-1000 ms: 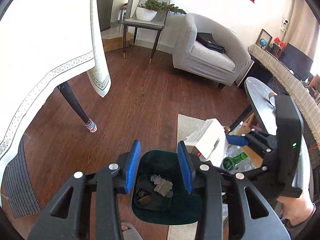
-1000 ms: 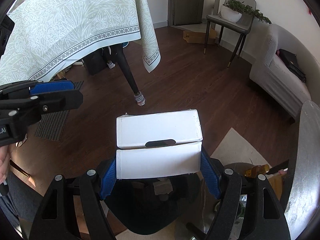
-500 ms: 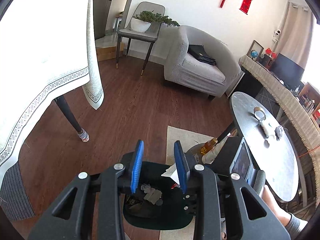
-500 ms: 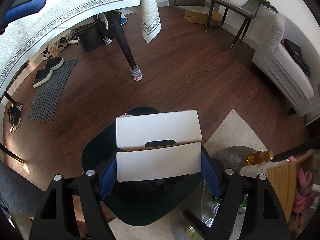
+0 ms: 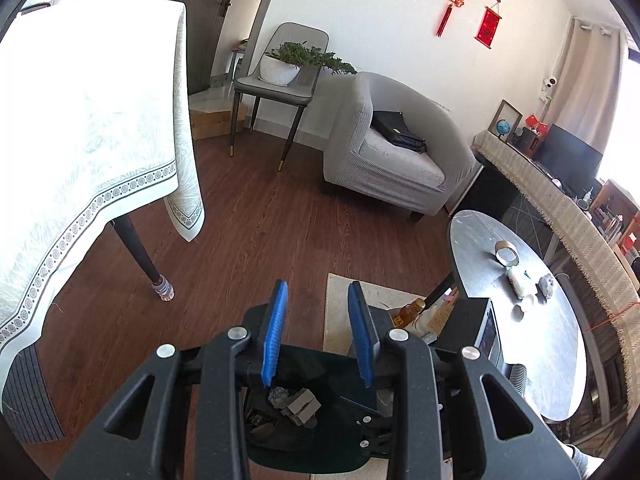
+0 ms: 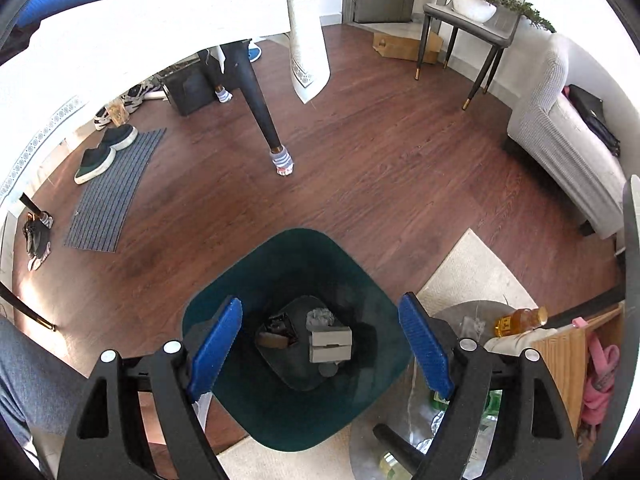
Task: Collect trash
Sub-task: 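Return both grippers from the bin to the table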
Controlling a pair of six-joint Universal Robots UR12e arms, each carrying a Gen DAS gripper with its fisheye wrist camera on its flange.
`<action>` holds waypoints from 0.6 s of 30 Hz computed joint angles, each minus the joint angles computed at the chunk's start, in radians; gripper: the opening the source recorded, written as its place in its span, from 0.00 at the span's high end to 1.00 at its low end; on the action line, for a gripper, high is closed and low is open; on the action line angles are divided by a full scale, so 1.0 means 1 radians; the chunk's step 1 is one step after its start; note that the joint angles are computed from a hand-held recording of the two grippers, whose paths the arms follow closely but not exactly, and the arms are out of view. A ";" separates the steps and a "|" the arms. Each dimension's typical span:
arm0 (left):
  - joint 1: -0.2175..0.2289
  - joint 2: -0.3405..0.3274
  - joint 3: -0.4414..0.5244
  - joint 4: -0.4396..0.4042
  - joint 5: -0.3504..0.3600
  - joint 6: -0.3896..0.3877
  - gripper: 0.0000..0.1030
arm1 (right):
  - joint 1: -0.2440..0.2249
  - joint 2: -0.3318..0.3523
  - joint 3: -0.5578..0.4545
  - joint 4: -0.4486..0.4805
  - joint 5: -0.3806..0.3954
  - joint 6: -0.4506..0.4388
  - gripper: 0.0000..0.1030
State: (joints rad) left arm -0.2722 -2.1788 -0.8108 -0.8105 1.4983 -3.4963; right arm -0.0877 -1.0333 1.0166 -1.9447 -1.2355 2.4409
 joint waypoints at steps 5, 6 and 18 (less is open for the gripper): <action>-0.004 -0.002 0.007 0.019 0.013 -0.002 0.68 | -0.014 -0.024 0.009 -0.037 0.086 -0.006 0.30; -0.005 -0.002 0.007 0.026 0.014 -0.006 0.68 | -0.018 -0.031 0.014 -0.053 0.104 -0.003 0.31; -0.037 -0.055 0.106 0.009 0.010 0.022 0.68 | -0.074 -0.066 0.024 -0.173 0.190 0.062 0.40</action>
State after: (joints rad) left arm -0.3096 -2.2338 -0.7046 -0.8014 1.5081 -3.4744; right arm -0.1616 -1.0989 1.0409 -2.1172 -1.0454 2.5034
